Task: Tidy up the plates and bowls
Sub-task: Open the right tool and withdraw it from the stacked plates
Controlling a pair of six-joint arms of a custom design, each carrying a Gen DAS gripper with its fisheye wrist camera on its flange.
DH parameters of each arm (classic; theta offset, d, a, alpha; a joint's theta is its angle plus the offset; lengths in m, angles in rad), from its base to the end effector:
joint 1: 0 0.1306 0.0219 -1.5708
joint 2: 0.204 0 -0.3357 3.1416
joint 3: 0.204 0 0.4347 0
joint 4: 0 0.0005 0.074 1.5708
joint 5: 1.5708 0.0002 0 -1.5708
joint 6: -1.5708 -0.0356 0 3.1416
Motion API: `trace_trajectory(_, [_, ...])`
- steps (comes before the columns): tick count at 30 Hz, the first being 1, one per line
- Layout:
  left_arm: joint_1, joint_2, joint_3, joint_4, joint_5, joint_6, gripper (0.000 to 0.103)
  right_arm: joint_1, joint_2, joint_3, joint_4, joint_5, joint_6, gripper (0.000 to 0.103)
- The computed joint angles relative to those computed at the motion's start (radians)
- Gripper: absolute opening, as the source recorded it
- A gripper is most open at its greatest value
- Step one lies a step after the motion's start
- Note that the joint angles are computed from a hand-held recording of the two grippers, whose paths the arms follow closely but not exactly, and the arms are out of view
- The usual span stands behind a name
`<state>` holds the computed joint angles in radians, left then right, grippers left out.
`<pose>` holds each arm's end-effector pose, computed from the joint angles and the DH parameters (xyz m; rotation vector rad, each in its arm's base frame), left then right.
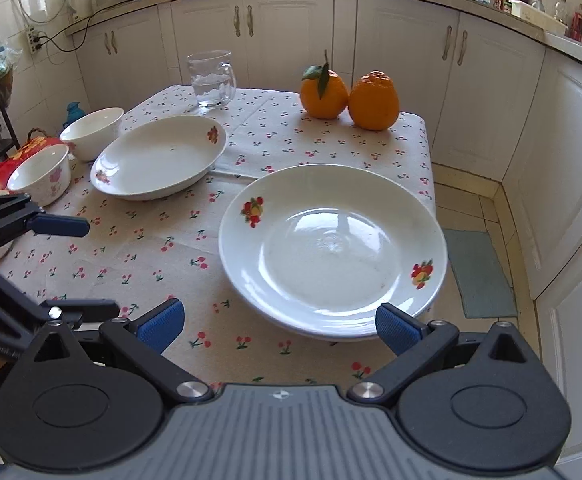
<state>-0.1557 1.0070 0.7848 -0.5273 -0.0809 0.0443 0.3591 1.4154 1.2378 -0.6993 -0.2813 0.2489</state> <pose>0.4032 -0.0609 0.2743 0.0882 2.3156 -0.0074 0.4977 0.1968 0.3058 -0.8484 2.2876 0.3930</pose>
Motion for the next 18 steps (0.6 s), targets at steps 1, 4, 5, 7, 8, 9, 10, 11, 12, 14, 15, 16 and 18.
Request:
trace_trajectory(1, [0.008,0.003,-0.001,-0.003,-0.016,0.024,0.093,0.009,-0.012,-0.016,0.002,-0.001,0.006,0.103])
trace_trajectory(4, [0.035,0.02,0.0,0.0,-0.057,0.095,0.094,0.033,-0.035,-0.047,0.002,0.007,0.032,0.103])
trace_trajectory(5, [0.043,0.028,0.001,-0.003,-0.069,0.116,0.094,0.04,-0.041,-0.053,0.006,0.013,0.043,0.103])
trace_trajectory(7, [0.055,0.046,0.01,-0.014,-0.084,0.142,0.094,0.051,-0.048,-0.059,0.008,0.023,0.06,0.103])
trace_trajectory(8, [0.06,0.054,0.01,-0.01,-0.091,0.146,0.094,0.053,-0.053,-0.061,0.006,0.022,0.068,0.103])
trace_trajectory(9, [0.063,0.063,0.014,-0.012,-0.098,0.15,0.094,0.055,-0.054,-0.06,0.007,0.023,0.071,0.103])
trace_trajectory(10, [0.063,0.073,0.019,-0.013,-0.112,0.155,0.094,0.056,-0.052,-0.055,0.007,0.021,0.075,0.103])
trace_trajectory(11, [0.064,0.081,0.021,-0.012,-0.12,0.156,0.094,0.056,-0.05,-0.05,0.004,0.017,0.079,0.103])
trace_trajectory(12, [0.067,0.088,0.024,-0.01,-0.12,0.158,0.094,0.056,-0.049,-0.046,0.004,0.015,0.081,0.103])
trace_trajectory(14, [0.068,0.093,0.023,0.005,-0.125,0.158,0.095,0.055,-0.039,-0.033,0.0,0.006,0.088,0.103])
trace_trajectory(15, [0.069,0.097,0.025,0.011,-0.127,0.155,0.095,0.055,-0.034,-0.025,-0.004,0.002,0.091,0.103])
trace_trajectory(16, [0.069,0.103,0.028,0.017,-0.131,0.155,0.096,0.056,-0.027,-0.017,-0.007,0.0,0.095,0.103])
trace_trajectory(18, [0.071,0.119,0.037,0.024,-0.137,0.161,0.1,0.057,-0.007,0.008,-0.021,-0.006,0.11,0.103])
